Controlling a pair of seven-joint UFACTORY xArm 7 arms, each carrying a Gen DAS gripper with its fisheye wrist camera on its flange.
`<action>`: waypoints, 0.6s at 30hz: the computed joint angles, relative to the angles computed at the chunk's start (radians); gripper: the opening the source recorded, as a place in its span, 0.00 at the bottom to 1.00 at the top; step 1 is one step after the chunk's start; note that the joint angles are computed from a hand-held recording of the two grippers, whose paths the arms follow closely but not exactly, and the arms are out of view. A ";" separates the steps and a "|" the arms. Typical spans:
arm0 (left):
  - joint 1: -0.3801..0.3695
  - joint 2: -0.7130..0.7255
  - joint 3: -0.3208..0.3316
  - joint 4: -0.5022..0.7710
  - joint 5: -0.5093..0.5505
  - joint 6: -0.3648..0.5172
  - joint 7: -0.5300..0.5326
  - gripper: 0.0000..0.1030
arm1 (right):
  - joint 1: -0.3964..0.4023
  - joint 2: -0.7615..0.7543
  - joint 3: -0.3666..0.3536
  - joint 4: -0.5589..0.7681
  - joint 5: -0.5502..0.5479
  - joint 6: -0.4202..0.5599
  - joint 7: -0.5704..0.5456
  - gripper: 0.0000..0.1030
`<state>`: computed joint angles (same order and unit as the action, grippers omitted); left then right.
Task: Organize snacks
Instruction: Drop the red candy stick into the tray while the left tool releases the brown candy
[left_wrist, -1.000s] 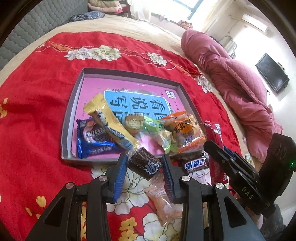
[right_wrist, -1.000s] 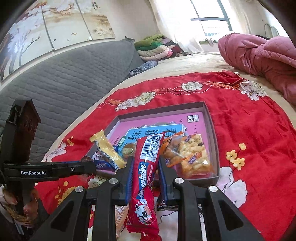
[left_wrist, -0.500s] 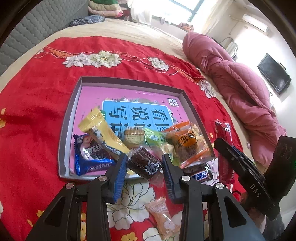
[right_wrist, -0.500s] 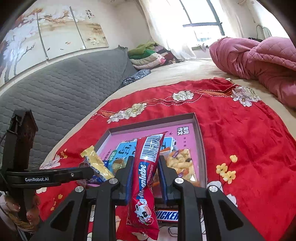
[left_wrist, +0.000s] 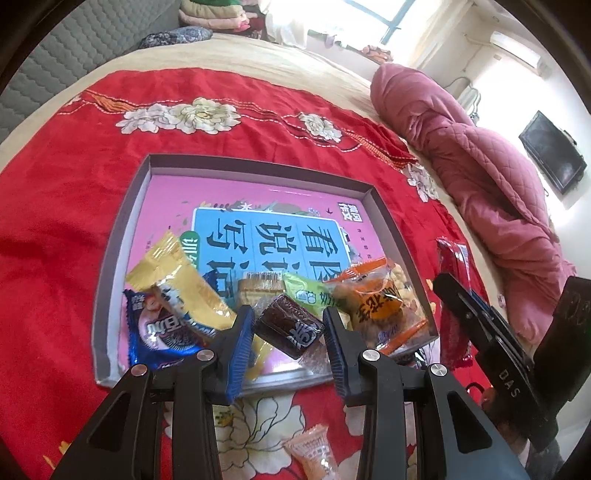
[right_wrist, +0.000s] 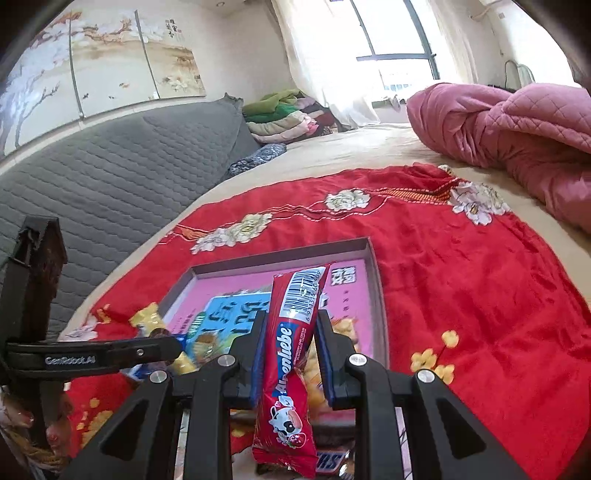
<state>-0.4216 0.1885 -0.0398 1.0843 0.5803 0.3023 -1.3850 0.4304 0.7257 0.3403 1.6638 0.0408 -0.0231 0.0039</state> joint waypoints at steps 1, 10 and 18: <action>0.002 0.009 -0.003 0.008 -0.008 0.002 0.011 0.38 | 0.023 0.006 -0.030 0.015 -0.003 0.007 0.009 0.24; -0.010 0.050 0.005 0.034 -0.057 0.013 0.059 0.38 | 0.092 0.063 -0.118 0.109 -0.029 0.074 0.034 0.24; -0.019 0.069 0.013 0.051 -0.083 0.022 0.082 0.38 | 0.098 0.088 -0.126 0.139 -0.030 0.094 0.042 0.24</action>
<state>-0.4404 0.2573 -0.0272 1.1352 0.4976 0.3246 -1.3032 0.5288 0.8141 0.2140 1.8032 0.0107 0.0704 0.0455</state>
